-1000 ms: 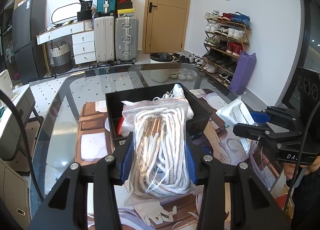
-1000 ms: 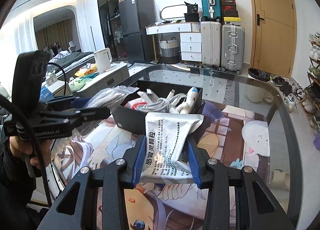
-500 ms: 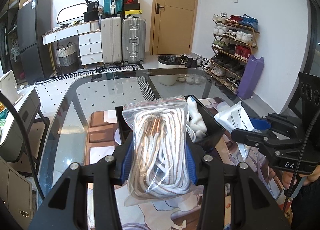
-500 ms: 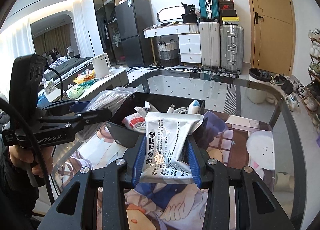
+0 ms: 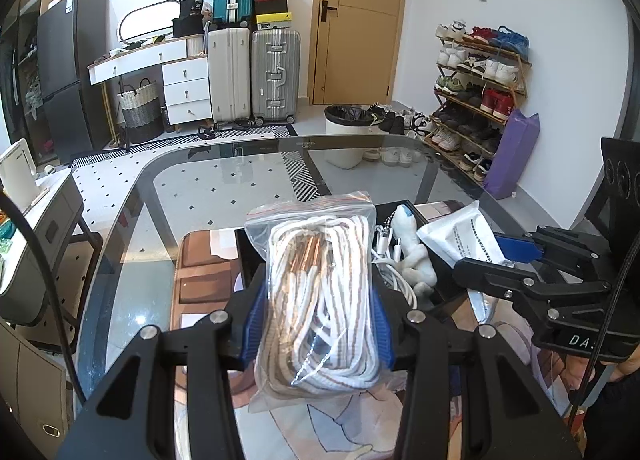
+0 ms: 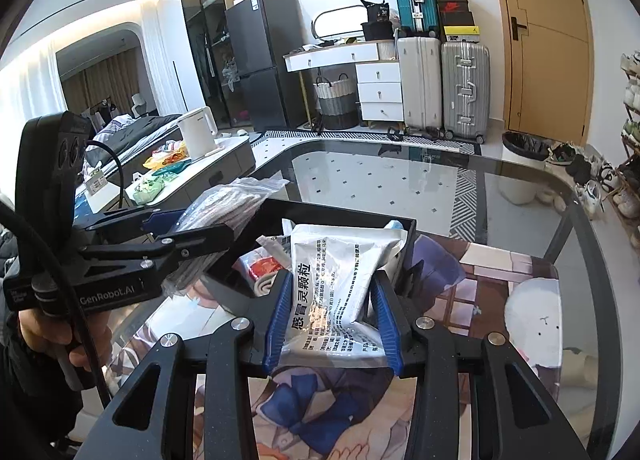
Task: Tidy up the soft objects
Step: 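Lift the rope coil and medicine packet and carry both over the box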
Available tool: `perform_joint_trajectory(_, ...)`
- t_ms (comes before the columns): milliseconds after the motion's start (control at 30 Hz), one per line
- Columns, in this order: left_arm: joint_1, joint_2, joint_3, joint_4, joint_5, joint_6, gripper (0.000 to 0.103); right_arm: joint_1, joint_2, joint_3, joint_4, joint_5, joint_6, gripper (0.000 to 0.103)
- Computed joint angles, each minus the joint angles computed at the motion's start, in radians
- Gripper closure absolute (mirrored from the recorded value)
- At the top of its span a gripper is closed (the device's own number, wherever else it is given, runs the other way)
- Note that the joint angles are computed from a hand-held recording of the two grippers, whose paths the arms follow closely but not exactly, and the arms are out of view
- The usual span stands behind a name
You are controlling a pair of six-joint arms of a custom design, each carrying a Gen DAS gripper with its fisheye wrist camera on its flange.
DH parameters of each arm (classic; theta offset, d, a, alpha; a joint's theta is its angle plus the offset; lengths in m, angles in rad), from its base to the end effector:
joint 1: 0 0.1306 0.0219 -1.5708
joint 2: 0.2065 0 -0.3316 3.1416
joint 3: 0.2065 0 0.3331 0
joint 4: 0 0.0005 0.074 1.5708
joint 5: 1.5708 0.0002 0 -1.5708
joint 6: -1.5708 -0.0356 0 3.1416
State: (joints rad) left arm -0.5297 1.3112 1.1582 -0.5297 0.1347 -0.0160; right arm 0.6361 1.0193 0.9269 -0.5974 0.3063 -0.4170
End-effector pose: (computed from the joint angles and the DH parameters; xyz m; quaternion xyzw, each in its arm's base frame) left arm 0.3582 -0.2158 0.3419 0.2706 0.8598 -0.1677 0.3991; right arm 0.2678 0.1838 0.3431 -0.0331 0.8957 0.0925 0.4337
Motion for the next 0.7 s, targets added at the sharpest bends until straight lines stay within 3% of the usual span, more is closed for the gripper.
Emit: perform_joint_trajectory(700,-0.022,0.117,0.077,0.002,-0.033,-0.026,0.059,-0.068,0.155,0.097,0.014,-0.057,0.038,0.063)
